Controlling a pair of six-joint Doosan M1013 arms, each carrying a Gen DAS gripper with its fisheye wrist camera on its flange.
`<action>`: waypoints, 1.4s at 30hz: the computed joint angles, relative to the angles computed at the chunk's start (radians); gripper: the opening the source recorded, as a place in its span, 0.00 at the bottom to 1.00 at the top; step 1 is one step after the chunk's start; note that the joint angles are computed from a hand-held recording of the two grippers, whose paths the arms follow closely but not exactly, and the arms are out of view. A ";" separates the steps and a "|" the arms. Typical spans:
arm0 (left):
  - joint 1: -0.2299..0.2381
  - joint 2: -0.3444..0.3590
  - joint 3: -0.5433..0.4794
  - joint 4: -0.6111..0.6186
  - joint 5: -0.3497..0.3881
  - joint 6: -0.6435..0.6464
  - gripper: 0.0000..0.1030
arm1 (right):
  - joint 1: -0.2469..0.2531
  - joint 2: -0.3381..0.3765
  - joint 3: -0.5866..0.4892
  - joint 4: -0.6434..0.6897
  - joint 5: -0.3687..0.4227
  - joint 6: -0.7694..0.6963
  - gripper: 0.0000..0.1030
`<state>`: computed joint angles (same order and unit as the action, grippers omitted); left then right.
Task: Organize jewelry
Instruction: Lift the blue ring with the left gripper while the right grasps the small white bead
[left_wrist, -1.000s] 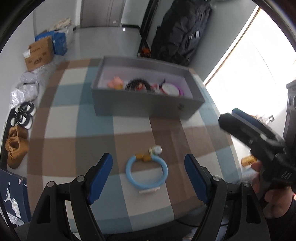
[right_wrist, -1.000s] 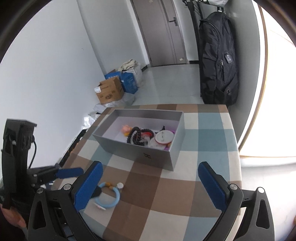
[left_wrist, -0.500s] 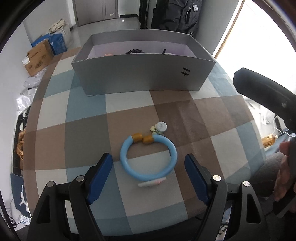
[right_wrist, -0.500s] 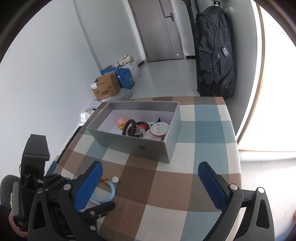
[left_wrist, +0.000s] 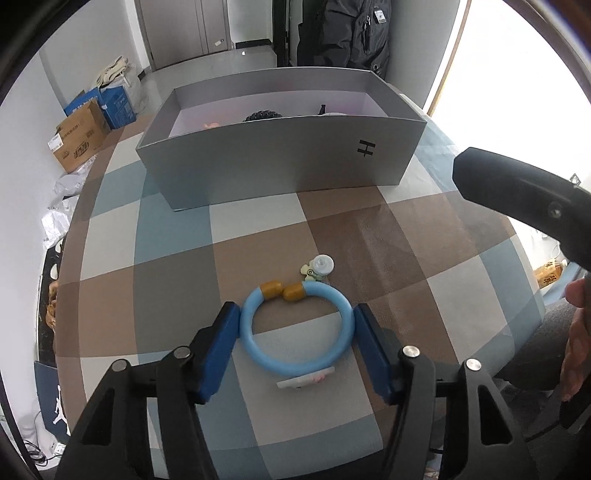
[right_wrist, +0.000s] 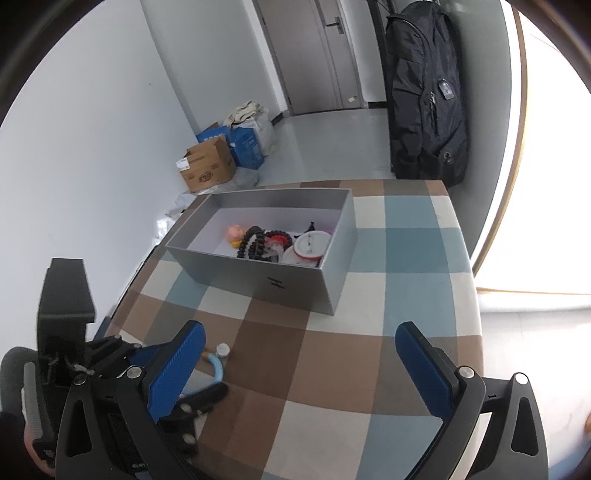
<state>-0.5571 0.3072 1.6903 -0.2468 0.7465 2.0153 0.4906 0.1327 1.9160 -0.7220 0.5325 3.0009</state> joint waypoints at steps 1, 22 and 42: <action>0.002 0.000 0.000 -0.008 0.004 0.004 0.56 | -0.001 -0.001 0.001 0.001 0.000 0.004 1.00; 0.086 0.015 -0.071 -0.295 0.073 0.100 0.56 | -0.009 0.016 -0.007 0.059 0.019 -0.037 1.00; 0.181 0.032 -0.122 -0.572 0.113 0.152 0.56 | 0.015 0.112 -0.096 0.296 0.006 -0.451 0.63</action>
<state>-0.3764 0.3390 1.5687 -0.8193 0.8599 2.1673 0.5054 0.2443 1.8203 -0.4258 0.5387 2.5501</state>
